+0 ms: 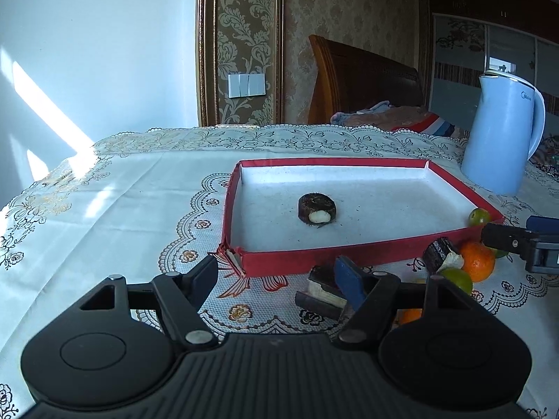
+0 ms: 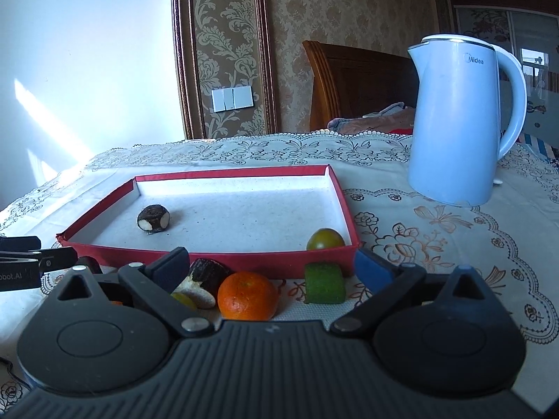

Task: Organize fruits
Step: 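Move the left tool back out of the tray toward the brown kiwi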

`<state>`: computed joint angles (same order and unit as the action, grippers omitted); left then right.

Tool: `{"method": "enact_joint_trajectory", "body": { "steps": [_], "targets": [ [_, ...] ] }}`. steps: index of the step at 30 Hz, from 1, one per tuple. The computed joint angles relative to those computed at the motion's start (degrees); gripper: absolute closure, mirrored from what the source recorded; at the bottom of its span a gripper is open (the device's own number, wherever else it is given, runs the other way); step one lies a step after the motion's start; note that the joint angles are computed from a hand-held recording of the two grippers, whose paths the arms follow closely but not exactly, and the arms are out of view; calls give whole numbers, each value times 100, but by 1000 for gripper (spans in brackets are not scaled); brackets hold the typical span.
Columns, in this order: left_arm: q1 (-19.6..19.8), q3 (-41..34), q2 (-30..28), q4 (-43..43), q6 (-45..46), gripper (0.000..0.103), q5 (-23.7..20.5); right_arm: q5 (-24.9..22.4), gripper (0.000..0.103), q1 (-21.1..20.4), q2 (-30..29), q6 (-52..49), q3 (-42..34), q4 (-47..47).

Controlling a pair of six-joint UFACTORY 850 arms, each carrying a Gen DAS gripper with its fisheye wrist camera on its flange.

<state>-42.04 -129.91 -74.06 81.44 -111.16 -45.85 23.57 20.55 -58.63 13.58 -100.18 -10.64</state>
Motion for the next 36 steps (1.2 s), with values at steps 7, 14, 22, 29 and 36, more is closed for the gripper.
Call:
{"method": "enact_joint_trajectory", "body": {
  "steps": [7, 14, 22, 29, 36],
  "targets": [
    [-34, 591, 283, 158, -334, 30, 398, -27, 2, 30, -15, -248, -11, 119],
    [-81, 436, 172, 16, 84, 29, 380, -34, 2, 23, -20, -172, -15, 77],
    [-106, 940, 424, 849, -564, 21, 604, 13, 0, 26, -7, -222, 15, 109],
    [-151, 779, 326, 856, 7, 18, 735, 43, 0, 26, -6, -217, 21, 70],
    [-118, 446, 158, 184, 662, 18, 690, 42, 0, 30, 8, -256, 40, 98]
  ]
}}
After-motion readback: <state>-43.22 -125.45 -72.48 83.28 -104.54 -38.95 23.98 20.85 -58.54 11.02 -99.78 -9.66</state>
